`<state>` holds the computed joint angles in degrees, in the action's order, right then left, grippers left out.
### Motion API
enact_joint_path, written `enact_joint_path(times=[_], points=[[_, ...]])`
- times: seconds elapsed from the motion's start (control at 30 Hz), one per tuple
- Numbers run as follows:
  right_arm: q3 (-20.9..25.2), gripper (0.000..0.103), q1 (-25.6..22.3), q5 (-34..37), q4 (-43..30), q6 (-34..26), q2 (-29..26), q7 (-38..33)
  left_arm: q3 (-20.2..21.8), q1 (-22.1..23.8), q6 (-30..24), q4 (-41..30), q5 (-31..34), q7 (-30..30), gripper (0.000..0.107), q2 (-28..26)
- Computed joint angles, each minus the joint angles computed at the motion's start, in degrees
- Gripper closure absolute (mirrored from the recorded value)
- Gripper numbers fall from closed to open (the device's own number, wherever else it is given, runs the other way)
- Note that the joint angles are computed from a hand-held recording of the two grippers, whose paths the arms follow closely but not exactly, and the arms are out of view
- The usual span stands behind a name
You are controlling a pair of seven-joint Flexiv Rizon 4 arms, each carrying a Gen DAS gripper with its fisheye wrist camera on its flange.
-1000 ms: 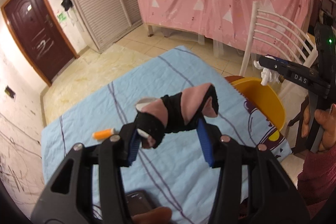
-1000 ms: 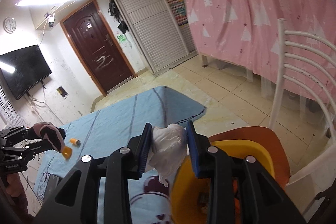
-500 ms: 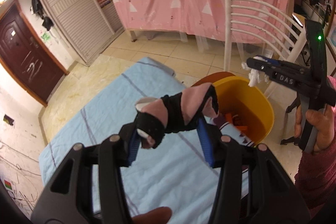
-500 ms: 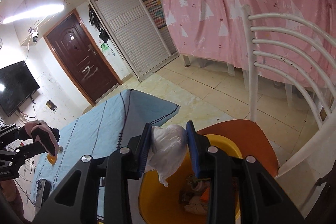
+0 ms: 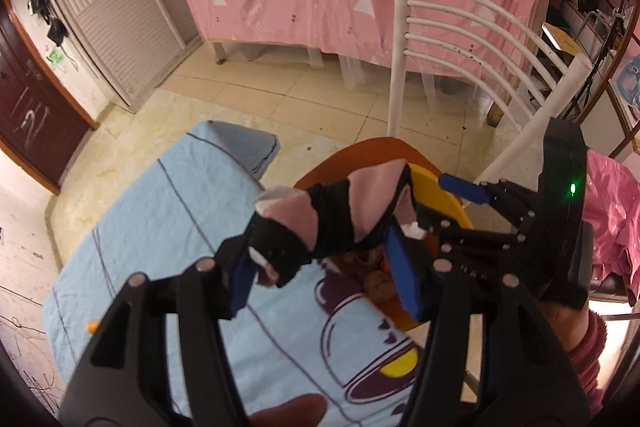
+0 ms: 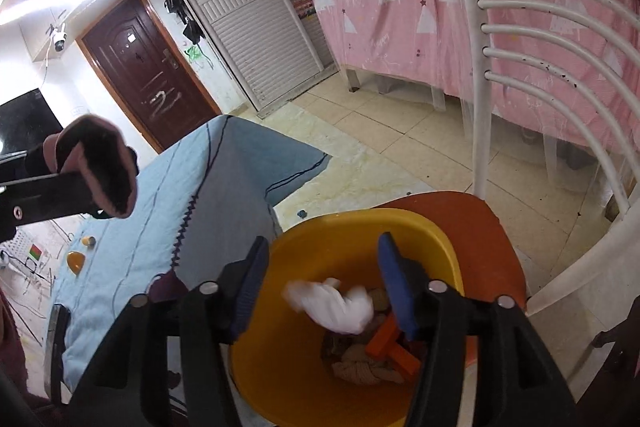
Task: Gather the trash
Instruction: 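Carry the glove and white cloth to the yellow bin and release both, then move both open tools back over the yellow ball and orange tube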
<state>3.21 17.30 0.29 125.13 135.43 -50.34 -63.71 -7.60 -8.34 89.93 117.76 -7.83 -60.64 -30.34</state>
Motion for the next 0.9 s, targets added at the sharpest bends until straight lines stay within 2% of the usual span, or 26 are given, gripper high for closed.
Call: enact_joint_path(times=[0.13,0.2,0.4,0.67,0.77,0.9], points=[[0.0,0.050,-0.6,0.7,0.0,0.7,-0.2,0.6,0.2,-1.0,-1.8,-1.1,-0.4,-0.7,0.043,-0.4],[0.1,0.050,-0.9,1.2,0.5,1.5,-0.3,1.0,-0.8,-0.3,-1.7,-1.1,-0.7,-0.6,0.034,-0.4],[0.1,0.049,-1.5,1.5,1.2,3.1,0.2,1.6,-2.6,1.7,-0.4,1.1,-1.3,-0.1,0.033,1.5],[-1.1,0.048,2.5,2.2,0.7,0.0,3.3,-1.0,-8.4,10.4,3.7,6.3,-3.2,2.5,0.033,6.0],[-1.6,0.048,4.7,3.5,0.0,-1.5,4.5,-2.4,-8.3,12.5,6.7,8.0,-2.6,2.7,0.033,7.2],[-2.0,0.048,6.5,4.2,-1.1,-3.5,5.9,-3.8,-9.9,17.2,7.9,9.5,-1.8,2.4,0.033,8.7]])
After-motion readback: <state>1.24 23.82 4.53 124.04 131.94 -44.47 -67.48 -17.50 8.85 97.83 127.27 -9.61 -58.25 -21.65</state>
